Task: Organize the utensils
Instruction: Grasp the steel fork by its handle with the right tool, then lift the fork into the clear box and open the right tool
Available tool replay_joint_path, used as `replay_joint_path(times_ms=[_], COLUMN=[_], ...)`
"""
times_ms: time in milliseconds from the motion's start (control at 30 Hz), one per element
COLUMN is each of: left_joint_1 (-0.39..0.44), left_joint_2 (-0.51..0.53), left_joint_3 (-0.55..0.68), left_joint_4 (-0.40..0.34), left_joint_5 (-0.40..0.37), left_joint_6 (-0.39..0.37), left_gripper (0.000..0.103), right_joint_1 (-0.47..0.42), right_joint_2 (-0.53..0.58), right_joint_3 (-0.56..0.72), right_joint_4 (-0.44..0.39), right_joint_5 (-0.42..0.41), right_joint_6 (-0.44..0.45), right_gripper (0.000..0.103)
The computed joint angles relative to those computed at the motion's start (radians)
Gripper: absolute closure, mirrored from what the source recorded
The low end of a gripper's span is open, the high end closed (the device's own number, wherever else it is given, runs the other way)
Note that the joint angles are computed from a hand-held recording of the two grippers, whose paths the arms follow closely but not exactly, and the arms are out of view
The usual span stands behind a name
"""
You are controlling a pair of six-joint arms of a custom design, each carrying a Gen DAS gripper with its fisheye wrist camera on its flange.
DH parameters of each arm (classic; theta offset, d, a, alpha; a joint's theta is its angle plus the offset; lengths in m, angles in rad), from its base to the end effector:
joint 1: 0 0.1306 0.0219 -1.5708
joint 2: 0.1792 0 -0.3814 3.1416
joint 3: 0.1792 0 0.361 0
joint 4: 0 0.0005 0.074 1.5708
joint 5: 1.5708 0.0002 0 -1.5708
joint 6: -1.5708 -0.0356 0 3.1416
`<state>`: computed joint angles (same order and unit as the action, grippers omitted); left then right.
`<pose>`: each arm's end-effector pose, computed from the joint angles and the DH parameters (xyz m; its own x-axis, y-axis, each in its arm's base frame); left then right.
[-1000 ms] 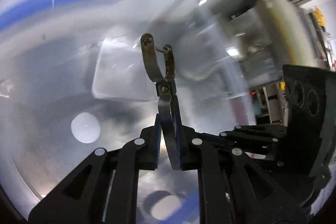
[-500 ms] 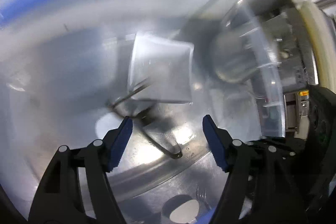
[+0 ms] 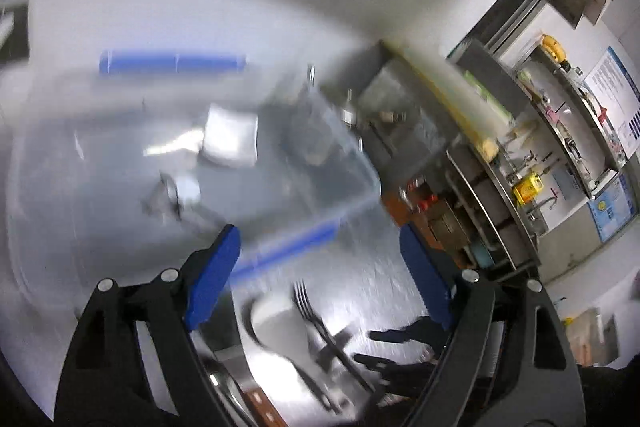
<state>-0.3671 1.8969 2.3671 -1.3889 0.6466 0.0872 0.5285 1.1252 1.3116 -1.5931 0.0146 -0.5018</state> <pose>0.5431 -0.2324 0.5464 -0.7937 0.2307 -0.5628 0.5607 0.6362 -0.5299 0.2544 0.1473 0.4573 -0.9885 -0.0202 -0.1501 -0.0304 0.9974 0.0659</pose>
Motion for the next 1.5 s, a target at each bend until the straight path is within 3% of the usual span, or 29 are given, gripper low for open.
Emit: replay_joint_path(times_ms=[133, 200, 300, 567, 800, 1000, 1133, 1200, 1233, 1267, 1333, 1500], left_joint_1=[-0.014, -0.021, -0.031, -0.083, -0.158, -0.194, -0.208, -0.212, -0.214, -0.214, -0.212, -0.217], left_joint_2=[-0.059, -0.059, -0.069, -0.008, 0.061, 0.085, 0.091, 0.097, 0.096, 0.096, 0.088, 0.057], left_joint_3=[-0.177, -0.217, -0.288, -0.365, -0.33, -0.315, -0.329, -0.339, -0.346, -0.351, -0.365, -0.348], left_joint_4=[0.016, 0.02, 0.022, -0.024, -0.137, -0.178, -0.188, -0.199, -0.198, -0.197, -0.189, -0.156], left_joint_5=[0.019, 0.031, 0.079, 0.225, 0.212, 0.169, 0.165, 0.172, 0.169, 0.161, 0.153, 0.149], left_joint_6=[0.006, 0.025, 0.047, 0.145, 0.131, 0.138, 0.155, 0.156, 0.16, 0.162, 0.169, 0.129], left_gripper=[0.025, 0.025, 0.025, 0.025, 0.025, 0.026, 0.044, 0.066, 0.083, 0.088, 0.095, 0.095], right_joint_1=[0.045, 0.078, 0.071, -0.198, -0.339, -0.337, -0.34, -0.358, -0.357, -0.324, -0.32, -0.314], right_joint_2=[0.02, 0.029, 0.019, -0.135, -0.186, -0.2, -0.222, -0.219, -0.215, -0.209, -0.204, -0.225], right_joint_3=[-0.042, -0.039, -0.052, -0.16, -0.204, -0.214, -0.225, -0.238, -0.239, -0.255, -0.252, -0.206], right_joint_4=[0.008, 0.002, 0.032, 0.12, 0.191, 0.207, 0.198, 0.199, 0.204, 0.242, 0.246, 0.207], right_joint_5=[0.012, 0.043, 0.006, -0.327, -0.536, -0.555, -0.567, -0.574, -0.576, -0.562, -0.556, -0.525], right_joint_6=[-0.035, -0.052, -0.084, -0.098, -0.124, -0.144, -0.141, -0.117, -0.117, -0.152, -0.154, -0.139], right_gripper=[0.072, 0.094, 0.096, 0.096, 0.096, 0.096, 0.096, 0.096, 0.096, 0.096, 0.096, 0.096])
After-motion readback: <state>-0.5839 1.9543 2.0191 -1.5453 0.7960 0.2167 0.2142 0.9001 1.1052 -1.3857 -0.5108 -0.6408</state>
